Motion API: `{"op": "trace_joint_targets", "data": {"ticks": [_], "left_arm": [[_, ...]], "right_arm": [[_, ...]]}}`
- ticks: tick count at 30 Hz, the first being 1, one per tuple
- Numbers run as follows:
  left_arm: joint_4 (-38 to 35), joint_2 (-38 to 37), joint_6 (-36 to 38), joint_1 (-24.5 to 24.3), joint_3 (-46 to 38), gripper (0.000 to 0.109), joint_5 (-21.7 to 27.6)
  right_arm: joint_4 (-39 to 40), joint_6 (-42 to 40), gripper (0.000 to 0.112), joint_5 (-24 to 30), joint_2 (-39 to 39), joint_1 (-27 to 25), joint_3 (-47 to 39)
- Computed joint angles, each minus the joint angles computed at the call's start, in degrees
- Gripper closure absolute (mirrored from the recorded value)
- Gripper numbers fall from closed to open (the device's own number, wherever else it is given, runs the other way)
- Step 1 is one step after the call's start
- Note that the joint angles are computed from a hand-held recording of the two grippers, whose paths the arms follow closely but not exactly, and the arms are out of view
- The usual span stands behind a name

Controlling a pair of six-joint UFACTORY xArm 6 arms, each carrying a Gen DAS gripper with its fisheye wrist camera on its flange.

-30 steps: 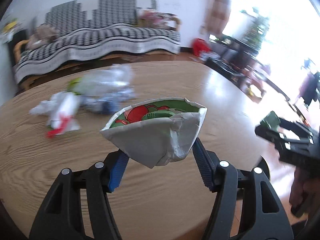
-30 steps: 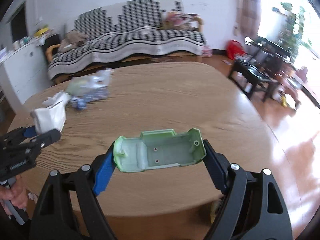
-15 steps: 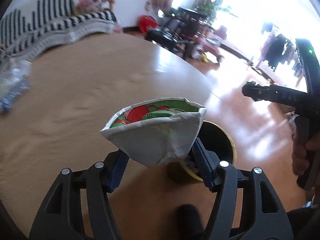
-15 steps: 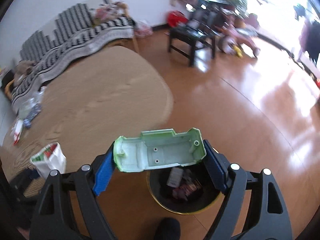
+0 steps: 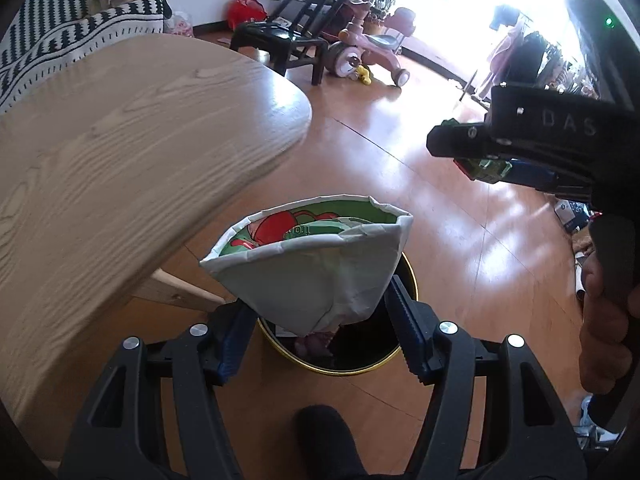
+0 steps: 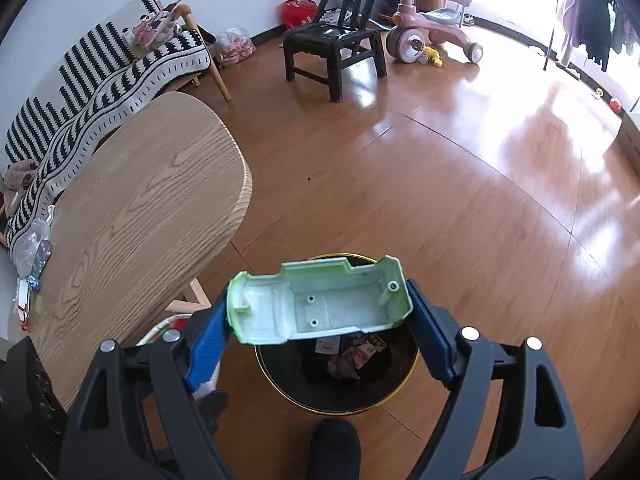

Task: Collect trash
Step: 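Carry both items to the black bin and open both tools over it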

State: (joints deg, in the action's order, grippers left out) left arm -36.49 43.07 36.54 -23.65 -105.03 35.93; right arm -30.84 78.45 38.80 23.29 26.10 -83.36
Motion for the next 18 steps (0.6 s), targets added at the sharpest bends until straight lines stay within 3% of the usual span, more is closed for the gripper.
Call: {"op": "trace_joint_targets", "data": {"ticks": [16,18], "left_arm": [[-0.3,2.6,-0.54,-1.84,-2.91,0.045,1.01],[-0.87,2.96,-0.69,-1.82,-3.35,0.041,0.94]], "right_arm": [[0.83,0.64,0.033,1.28,-0.45,0.29,0.6],[0.49,1.39,0.029,1.82,-0.49,0.19,0.69]]}}
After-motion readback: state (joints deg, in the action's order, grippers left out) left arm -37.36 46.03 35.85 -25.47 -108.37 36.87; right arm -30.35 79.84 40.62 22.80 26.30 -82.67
